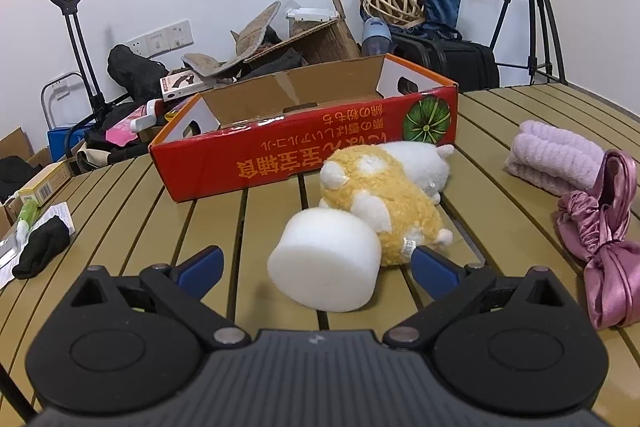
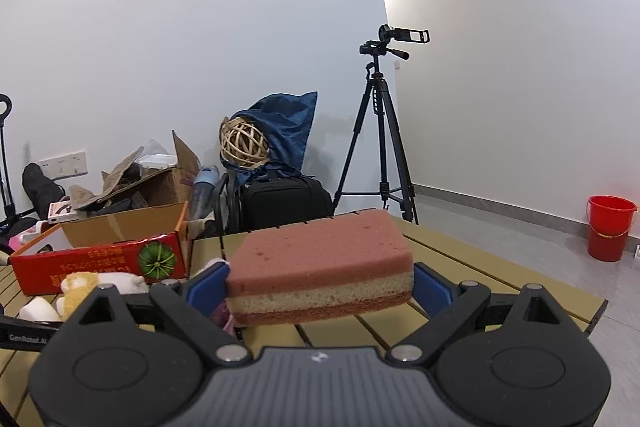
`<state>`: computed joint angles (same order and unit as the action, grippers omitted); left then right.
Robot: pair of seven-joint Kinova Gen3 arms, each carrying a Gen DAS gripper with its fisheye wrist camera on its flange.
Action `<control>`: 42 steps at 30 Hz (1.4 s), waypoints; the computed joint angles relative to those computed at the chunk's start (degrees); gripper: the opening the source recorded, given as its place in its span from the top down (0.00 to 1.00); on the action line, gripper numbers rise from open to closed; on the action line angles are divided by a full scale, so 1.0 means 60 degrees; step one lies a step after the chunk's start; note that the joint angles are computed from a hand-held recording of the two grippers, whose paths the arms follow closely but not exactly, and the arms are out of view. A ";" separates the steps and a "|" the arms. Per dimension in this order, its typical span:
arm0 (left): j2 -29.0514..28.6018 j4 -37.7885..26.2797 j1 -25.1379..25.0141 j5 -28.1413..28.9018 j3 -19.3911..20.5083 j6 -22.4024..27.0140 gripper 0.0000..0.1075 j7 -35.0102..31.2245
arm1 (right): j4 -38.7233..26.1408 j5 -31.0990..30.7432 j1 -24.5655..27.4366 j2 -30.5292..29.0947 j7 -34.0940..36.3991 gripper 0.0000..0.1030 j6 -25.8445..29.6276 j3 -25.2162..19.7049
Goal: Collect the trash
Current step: 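Grasp the white foam cylinder with the left tool, then carry the sponge and foam cylinder down to the black bin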
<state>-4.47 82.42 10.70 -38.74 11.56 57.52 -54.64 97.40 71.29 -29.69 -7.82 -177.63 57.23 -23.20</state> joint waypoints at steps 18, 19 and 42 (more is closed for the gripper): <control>-0.0120 -0.0026 -0.0289 0.1078 -0.0285 -0.0301 0.45 -0.0668 | -0.0008 -0.0260 0.0126 -0.0007 0.0307 0.07 -0.0204 0.0053; -0.0153 -0.0028 -0.0315 0.1099 -0.0270 -0.0301 0.46 -0.0683 | -0.0011 -0.0270 0.0120 -0.0011 0.0328 0.07 -0.0222 0.0055; -0.1461 -0.0027 -0.0899 0.1157 0.0891 0.0608 0.46 -0.0628 | 0.0531 -0.0927 0.0779 -0.0835 0.0863 0.07 -0.1387 -0.0296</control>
<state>-13.24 82.26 5.31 -31.79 16.91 61.16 -58.41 100.59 65.73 -25.01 -12.83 -172.45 48.91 -24.97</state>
